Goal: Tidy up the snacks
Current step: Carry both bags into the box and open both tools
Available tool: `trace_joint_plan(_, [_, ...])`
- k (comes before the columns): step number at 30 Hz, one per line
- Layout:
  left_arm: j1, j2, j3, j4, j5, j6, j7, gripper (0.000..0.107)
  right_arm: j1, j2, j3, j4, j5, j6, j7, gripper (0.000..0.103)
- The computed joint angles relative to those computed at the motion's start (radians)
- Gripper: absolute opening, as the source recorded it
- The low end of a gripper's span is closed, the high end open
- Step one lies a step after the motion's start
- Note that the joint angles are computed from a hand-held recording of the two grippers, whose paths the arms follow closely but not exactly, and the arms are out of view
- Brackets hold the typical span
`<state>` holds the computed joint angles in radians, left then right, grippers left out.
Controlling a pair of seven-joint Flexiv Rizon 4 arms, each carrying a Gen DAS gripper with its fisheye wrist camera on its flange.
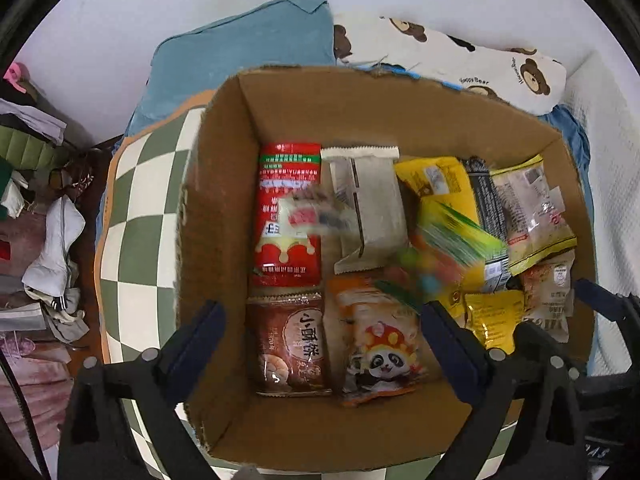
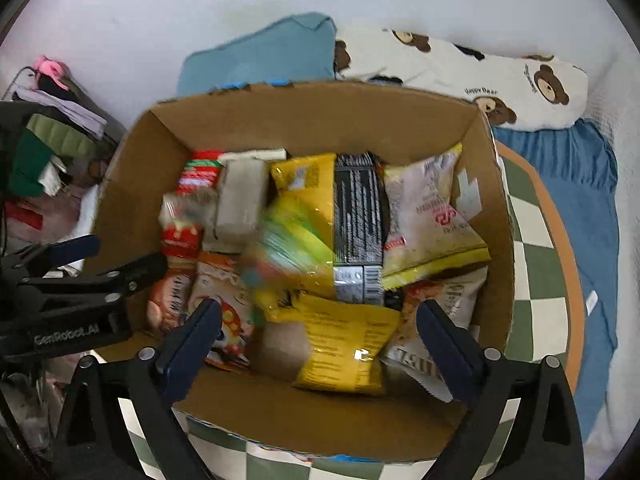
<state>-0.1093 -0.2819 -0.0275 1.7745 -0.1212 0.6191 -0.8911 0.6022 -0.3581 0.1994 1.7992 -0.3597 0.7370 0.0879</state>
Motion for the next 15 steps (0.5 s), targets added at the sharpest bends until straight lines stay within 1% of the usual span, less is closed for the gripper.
trace_joint_plan(3, [0.0,0.004,0.0,0.012,-0.001,-0.008,0.005,0.1,-0.006,0.005,0.008,0.015,0.029,-0.011,0.005,0.1])
trace_joint_plan(8, [0.007,0.026,0.001,0.049,-0.021,0.007,0.019,0.1,-0.004,0.025,0.011,0.044,0.031,-0.016,0.035,0.1])
trace_joint_plan(10, [0.011,0.043,0.003,0.072,-0.034,0.034,0.031,0.1,0.001,0.033,0.011,0.052,0.023,-0.019,0.055,0.1])
trace_joint_plan(15, [0.022,0.095,0.006,0.131,-0.081,0.097,0.067,0.1,0.027,0.058,0.012,0.058,-0.038,-0.067,0.117,0.1])
